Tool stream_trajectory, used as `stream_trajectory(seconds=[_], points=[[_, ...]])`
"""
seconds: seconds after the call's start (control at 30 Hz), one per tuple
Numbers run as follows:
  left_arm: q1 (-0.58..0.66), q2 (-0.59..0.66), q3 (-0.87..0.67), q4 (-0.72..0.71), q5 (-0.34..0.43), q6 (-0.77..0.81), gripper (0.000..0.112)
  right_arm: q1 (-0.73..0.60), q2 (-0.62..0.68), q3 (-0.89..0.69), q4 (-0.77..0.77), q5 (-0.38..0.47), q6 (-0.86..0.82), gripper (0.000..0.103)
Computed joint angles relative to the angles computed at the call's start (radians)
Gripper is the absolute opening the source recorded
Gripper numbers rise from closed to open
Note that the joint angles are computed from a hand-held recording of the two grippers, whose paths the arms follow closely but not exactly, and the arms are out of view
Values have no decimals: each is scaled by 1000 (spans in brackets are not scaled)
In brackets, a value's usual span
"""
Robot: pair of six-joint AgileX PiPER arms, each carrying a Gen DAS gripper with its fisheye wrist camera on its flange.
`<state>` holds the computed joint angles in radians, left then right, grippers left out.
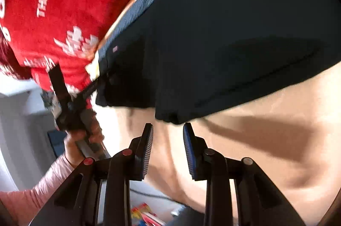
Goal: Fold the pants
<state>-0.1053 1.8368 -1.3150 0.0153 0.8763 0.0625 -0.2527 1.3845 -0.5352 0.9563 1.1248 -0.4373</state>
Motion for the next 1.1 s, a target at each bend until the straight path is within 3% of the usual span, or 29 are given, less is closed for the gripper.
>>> stream_trajectory(seconds=[0.13,0.3,0.37,0.43,0.47,0.63,0.8,0.87,1.03,1.1], points=[[42,-18,9,-53,13,60,76,63,51,44,160,-113,-64,32],[84,-22,40,-109,-16,138,81,63,69,85,227,-150,-110,32],[98,-29,54,-128,-20,171,81,8,84,79,242,-121,-94,32],[113,-23,42,-144,-20,192,81,-28,99,67,235,-109,-78,30],[125,-58,59,-156,17,212,81,-7,80,45,221,-123,-48,12],[133,-27,13,-172,37,234,81,22,-97,-19,117,-89,49,10],[102,-36,24,-121,27,211,81,94,-46,74,68,-221,93,10],[93,-34,4,-104,57,184,81,35,-44,92,97,-179,65,12],[55,-96,-3,-145,121,146,81,-146,-138,8,-88,17,126,13],[-6,-128,18,-164,122,136,81,-270,-146,-18,-141,67,108,19]])
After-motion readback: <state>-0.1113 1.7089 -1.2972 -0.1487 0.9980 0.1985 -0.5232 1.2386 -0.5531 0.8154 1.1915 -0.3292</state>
